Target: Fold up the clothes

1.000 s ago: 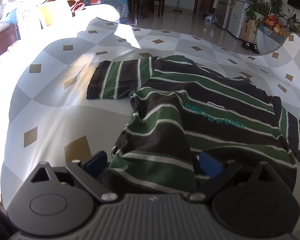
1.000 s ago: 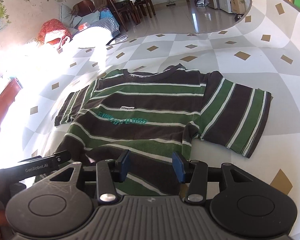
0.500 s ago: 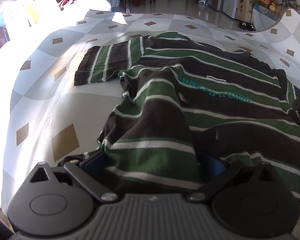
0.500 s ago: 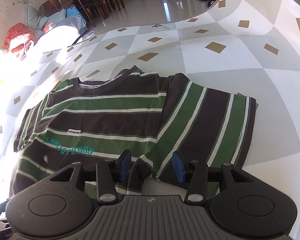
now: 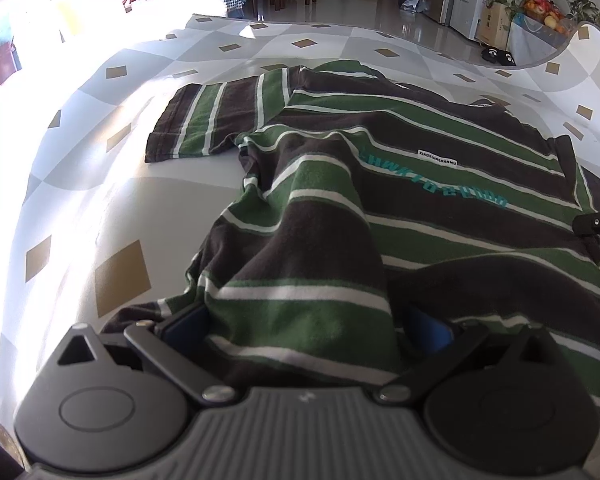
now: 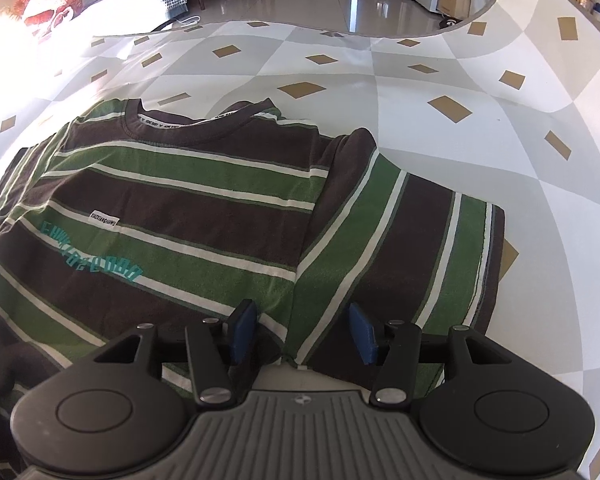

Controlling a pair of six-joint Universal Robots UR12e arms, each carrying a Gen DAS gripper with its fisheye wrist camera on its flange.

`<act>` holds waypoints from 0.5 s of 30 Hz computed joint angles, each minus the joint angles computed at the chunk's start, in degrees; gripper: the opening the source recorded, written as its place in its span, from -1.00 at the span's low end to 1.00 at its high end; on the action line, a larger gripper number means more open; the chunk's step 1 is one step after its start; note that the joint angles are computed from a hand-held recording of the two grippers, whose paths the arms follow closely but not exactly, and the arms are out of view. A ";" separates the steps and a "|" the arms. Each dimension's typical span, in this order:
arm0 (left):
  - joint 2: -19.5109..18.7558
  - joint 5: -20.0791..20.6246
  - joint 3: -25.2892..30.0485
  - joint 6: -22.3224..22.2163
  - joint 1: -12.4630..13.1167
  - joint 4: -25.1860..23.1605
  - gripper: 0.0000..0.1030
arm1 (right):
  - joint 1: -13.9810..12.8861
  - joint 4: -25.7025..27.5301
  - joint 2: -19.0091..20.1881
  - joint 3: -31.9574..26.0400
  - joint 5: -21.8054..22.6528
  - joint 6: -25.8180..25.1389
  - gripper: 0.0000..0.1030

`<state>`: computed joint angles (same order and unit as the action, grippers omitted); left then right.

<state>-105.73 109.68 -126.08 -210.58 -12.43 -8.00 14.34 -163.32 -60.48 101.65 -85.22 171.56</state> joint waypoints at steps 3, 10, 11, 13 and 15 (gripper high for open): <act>-0.27 0.33 0.61 -0.61 -0.25 -0.88 1.00 | -0.19 0.44 0.47 -0.80 -0.09 -0.95 -0.02; -1.17 1.04 2.16 -1.44 -0.95 -2.48 1.00 | -0.63 0.88 1.41 -2.22 0.28 -2.99 0.02; -1.33 1.08 2.43 -1.53 -1.04 -2.73 1.00 | -0.70 0.88 1.54 -2.39 0.32 -3.08 0.03; -1.65 1.18 3.02 -1.74 -1.22 -3.30 1.00 | -0.80 0.86 1.77 -2.71 0.34 -3.24 0.04; -2.02 1.27 3.51 -1.84 -1.42 -3.56 1.00 | -0.84 0.73 1.96 -2.93 0.23 -3.26 0.05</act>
<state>-107.76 110.95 -122.57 -212.42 -13.85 -11.56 13.51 -162.59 -58.53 98.72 -84.99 168.30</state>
